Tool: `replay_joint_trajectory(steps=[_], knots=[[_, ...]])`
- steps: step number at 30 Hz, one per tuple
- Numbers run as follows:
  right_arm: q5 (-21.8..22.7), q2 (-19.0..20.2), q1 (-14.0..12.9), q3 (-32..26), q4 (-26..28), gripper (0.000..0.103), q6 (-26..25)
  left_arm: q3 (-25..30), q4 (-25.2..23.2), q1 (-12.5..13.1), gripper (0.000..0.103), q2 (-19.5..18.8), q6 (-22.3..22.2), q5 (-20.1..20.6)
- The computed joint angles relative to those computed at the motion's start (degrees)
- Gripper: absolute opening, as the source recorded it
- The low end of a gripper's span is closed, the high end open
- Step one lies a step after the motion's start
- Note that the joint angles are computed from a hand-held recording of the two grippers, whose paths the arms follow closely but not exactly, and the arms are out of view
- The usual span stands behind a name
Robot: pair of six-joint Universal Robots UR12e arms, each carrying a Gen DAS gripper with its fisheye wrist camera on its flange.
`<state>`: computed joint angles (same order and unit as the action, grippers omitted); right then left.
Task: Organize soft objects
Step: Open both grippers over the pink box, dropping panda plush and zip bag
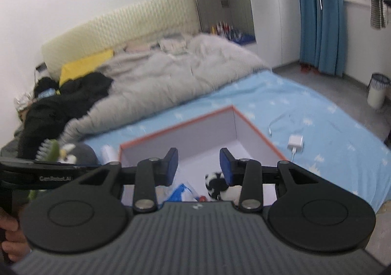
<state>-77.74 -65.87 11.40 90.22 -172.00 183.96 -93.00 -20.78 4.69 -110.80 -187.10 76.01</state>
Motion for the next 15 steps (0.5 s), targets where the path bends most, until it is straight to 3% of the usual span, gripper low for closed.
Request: replay_joint_trajectory(steps=[10,15], knots=[[0.73,-5.23,0.26,6.52,-6.02,0.041,0.03,-8.04,7.88,-0.04,0.022,8.04,1.45,-0.28],[0.37,-7.63,0.69,10.24,-8.13,0.041,-0.46,-11.97,10.95,-1.02,0.022,11.52,2.39,1.95]])
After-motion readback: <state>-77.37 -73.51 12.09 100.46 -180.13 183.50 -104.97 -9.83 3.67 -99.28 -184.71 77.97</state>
